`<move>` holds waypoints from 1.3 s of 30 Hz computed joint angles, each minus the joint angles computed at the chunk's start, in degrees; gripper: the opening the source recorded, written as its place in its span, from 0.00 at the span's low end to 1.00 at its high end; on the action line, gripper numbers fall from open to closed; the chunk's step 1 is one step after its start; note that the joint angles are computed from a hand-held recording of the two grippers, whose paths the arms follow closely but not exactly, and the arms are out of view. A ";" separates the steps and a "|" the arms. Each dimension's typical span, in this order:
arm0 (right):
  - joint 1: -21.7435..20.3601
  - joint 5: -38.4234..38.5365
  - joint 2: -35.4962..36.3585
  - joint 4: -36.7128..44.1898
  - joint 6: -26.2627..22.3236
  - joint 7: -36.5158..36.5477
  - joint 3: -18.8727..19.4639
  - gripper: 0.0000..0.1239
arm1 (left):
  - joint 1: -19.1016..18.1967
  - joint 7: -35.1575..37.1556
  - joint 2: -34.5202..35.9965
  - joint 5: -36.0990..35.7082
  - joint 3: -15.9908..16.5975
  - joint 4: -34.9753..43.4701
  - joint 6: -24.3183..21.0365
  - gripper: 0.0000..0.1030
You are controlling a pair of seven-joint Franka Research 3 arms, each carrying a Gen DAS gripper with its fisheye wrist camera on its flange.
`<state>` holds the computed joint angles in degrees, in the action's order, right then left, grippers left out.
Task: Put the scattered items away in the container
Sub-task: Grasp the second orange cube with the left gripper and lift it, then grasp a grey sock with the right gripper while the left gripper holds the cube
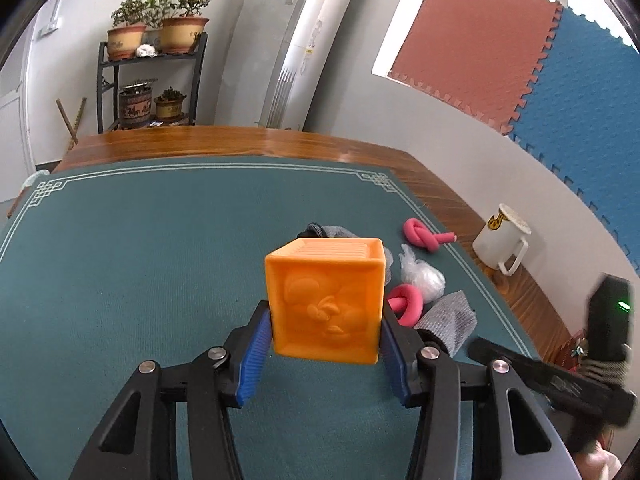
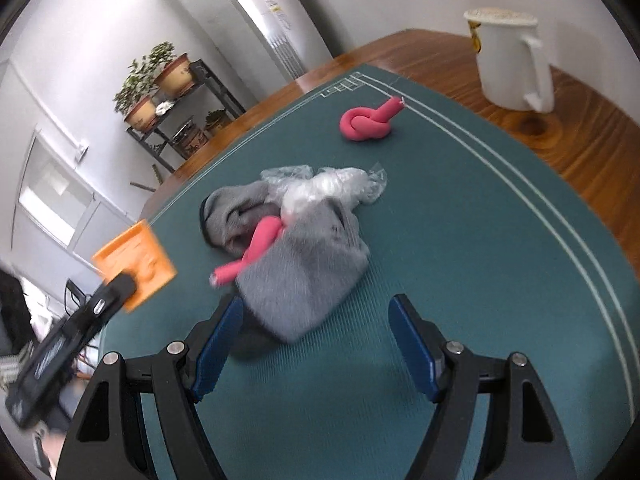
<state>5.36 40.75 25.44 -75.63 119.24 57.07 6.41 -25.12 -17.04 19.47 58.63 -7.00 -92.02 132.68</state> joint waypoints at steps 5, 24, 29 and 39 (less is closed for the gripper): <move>0.59 -0.78 3.91 4.21 -0.59 2.44 0.78 0.60 | -0.02 0.64 0.34 0.13 -0.03 0.61 0.76 0.51; -2.25 12.33 -13.85 -17.43 9.15 -18.53 -1.77 0.17 | -1.65 4.23 3.78 -2.02 0.89 4.48 2.01 0.51; -3.61 17.22 -18.39 -21.49 11.83 -21.35 -4.90 0.17 | -2.14 5.09 4.30 -2.14 1.03 5.30 3.32 0.51; -8.97 19.12 -21.35 -22.84 18.32 -18.38 -10.71 0.17 | -4.28 8.30 6.69 -2.92 1.40 9.28 3.52 0.51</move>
